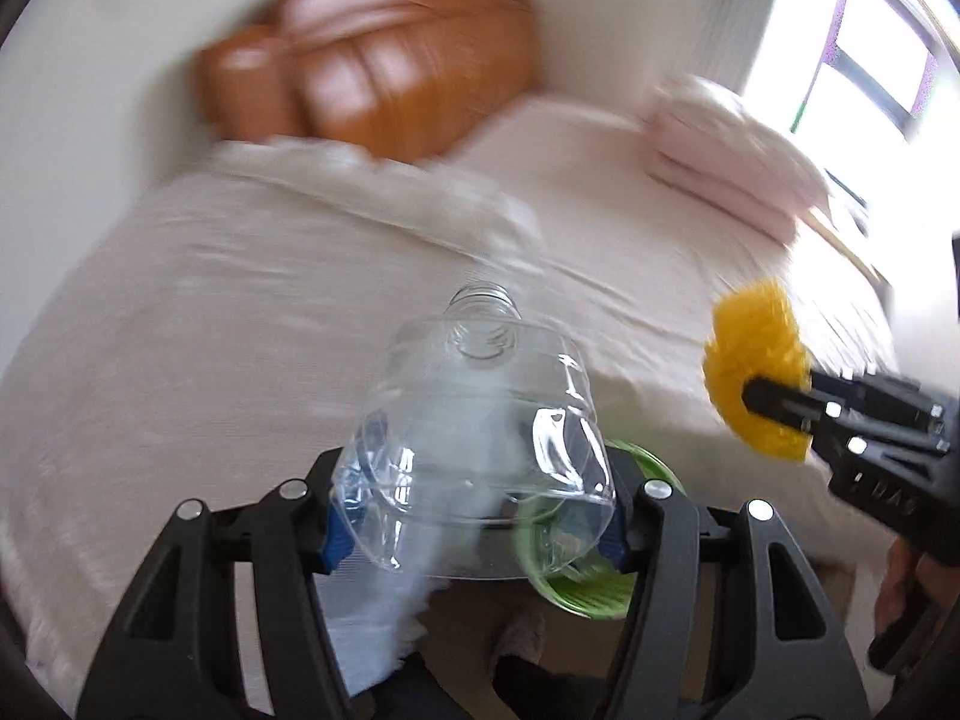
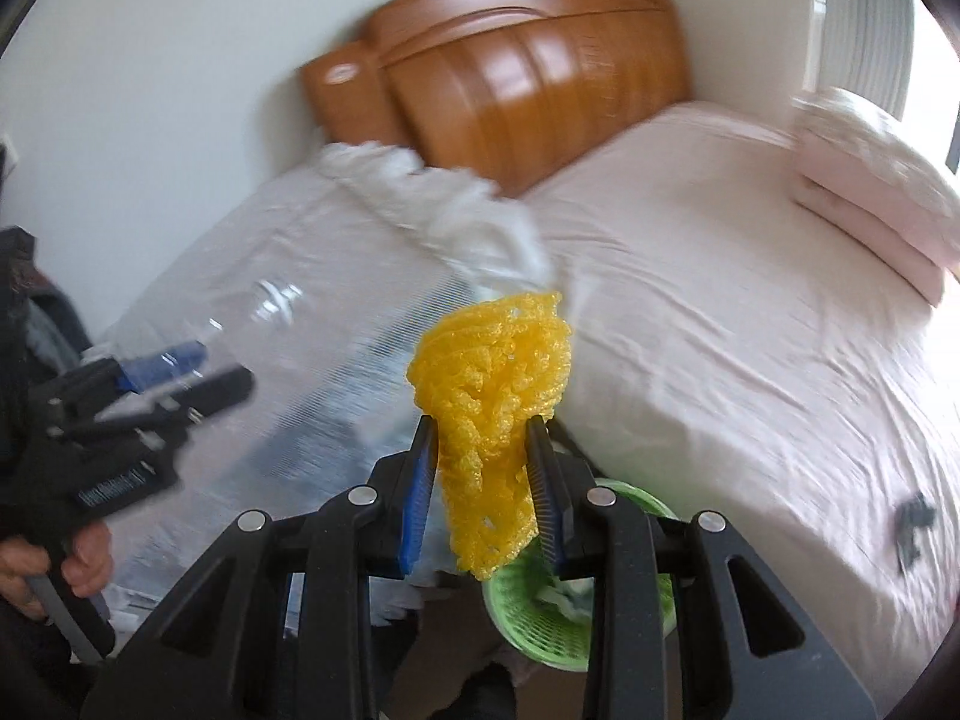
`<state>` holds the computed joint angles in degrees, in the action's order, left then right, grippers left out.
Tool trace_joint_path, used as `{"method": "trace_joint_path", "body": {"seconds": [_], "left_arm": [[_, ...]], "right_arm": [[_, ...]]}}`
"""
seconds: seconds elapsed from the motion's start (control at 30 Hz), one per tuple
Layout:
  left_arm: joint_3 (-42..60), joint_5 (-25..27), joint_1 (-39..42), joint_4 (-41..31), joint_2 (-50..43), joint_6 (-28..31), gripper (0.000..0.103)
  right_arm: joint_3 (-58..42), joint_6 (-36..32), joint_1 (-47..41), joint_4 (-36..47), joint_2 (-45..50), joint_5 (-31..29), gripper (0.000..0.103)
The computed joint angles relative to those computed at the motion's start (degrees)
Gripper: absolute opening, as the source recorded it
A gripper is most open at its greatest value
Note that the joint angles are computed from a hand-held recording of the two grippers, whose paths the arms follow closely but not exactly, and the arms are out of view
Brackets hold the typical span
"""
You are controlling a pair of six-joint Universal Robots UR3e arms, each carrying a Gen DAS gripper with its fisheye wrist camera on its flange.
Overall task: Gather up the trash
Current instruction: 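Carry both items over the green wastebasket and open both tools to drop them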
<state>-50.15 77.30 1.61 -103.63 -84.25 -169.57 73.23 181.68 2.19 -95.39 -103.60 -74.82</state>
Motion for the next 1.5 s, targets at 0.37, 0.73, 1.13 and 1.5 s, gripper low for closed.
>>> {"method": "trace_joint_path", "body": {"seconds": [0.37, 0.73, 1.13, 1.5], "left_arm": [[-9.6, 3.6, -23.1, 10.5, -12.8, -4.6, 0.060], [-6.2, 6.2, -26.9, 9.6, -13.8, -5.9, 0.090], [-4.1, 9.7, -17.9, 4.1, -5.3, -6.7, 0.095], [-0.8, 9.0, -4.3, -2.2, 1.2, -7.2, 0.095]], "right_arm": [[14.1, -15.5, -29.2, 21.1, -23.2, 7.3, 0.032], [15.8, -25.0, -39.5, 30.4, -28.4, 11.8, 0.032], [32.6, -9.0, -18.2, 4.0, -17.3, 5.6, 0.033], [26.2, 1.5, -1.7, -5.2, -0.5, -0.1, 0.096]]}}
